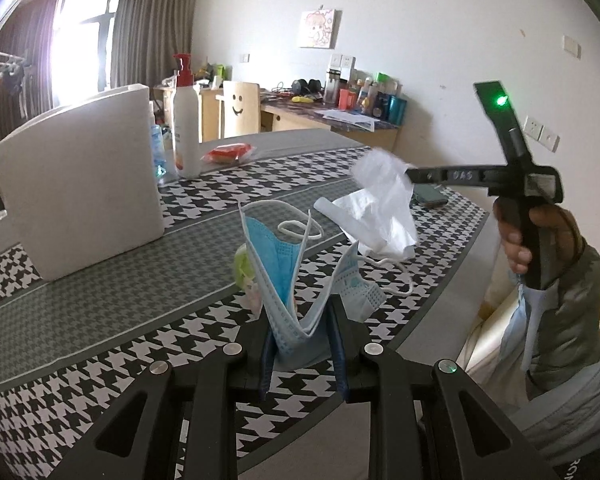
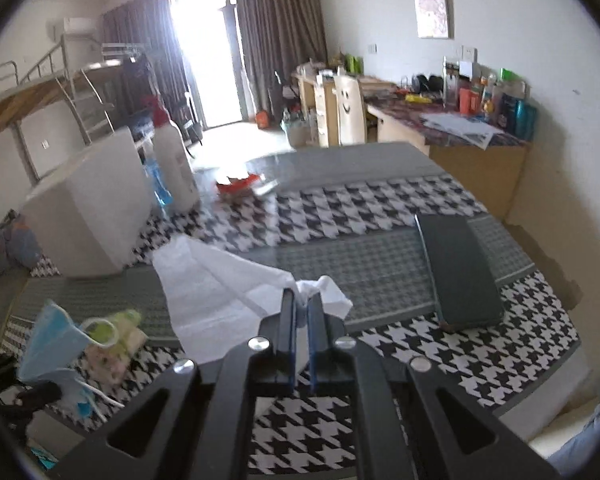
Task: Organize soft objects
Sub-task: 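Close the right gripper on the white plastic sheet and lift it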
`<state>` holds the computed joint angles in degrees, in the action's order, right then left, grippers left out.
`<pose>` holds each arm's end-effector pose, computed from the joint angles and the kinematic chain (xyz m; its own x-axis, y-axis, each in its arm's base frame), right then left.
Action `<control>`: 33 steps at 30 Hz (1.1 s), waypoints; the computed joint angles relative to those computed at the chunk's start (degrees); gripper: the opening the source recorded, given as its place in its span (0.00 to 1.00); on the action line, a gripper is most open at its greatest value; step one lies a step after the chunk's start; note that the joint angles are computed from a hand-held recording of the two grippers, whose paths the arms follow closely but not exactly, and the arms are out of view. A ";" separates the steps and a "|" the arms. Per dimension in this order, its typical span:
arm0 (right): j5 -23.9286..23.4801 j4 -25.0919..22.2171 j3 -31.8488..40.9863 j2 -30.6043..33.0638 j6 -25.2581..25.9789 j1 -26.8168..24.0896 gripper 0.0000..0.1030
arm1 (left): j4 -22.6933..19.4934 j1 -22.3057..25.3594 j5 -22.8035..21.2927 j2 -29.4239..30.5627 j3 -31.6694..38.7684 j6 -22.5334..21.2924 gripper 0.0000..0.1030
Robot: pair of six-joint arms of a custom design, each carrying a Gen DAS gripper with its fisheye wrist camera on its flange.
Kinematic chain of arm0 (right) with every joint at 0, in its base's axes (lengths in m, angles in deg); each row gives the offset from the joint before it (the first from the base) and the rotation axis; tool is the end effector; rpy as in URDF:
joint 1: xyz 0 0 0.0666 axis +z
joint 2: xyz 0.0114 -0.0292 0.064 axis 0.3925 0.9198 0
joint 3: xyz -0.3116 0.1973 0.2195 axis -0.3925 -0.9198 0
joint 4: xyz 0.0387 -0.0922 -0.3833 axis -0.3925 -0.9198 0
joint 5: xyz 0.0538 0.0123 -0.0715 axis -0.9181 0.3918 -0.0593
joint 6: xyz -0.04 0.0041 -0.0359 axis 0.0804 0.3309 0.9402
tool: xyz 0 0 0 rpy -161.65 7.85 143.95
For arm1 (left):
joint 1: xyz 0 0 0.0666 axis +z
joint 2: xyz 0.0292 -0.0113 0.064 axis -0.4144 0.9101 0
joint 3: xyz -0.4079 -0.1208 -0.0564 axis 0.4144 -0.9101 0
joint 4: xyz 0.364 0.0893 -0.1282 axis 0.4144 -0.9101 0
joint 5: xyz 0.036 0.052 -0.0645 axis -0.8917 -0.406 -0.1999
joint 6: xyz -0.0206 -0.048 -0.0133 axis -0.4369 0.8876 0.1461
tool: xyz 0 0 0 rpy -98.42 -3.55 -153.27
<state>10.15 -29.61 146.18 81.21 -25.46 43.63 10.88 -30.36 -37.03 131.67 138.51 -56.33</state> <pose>0.5931 0.2027 0.3449 -0.5752 0.3690 -0.7301 0.4502 0.8879 0.0941 0.6830 -0.0958 0.3125 -0.3826 0.5115 -0.7694 0.8818 0.4507 -0.1389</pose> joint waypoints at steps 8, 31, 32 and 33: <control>-3.28 -3.65 1.26 3.35 -4.08 -1.76 0.53 | -0.38 -0.24 -0.40 0.68 0.74 -0.01 0.25; -6.08 -13.62 13.80 12.76 1.12 -0.55 0.09 | 0.23 0.87 0.52 1.02 0.90 0.94 0.25; -6.40 -13.26 13.67 12.72 1.25 -0.52 0.07 | 0.51 0.91 0.65 0.93 0.86 1.23 0.25; -7.39 -12.12 12.95 12.29 1.02 -0.73 0.05 | 0.68 0.95 0.70 0.83 0.81 1.31 0.25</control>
<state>2.75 -41.73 159.14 93.51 -24.44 42.90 11.56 -29.41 -36.34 132.50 139.31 -55.02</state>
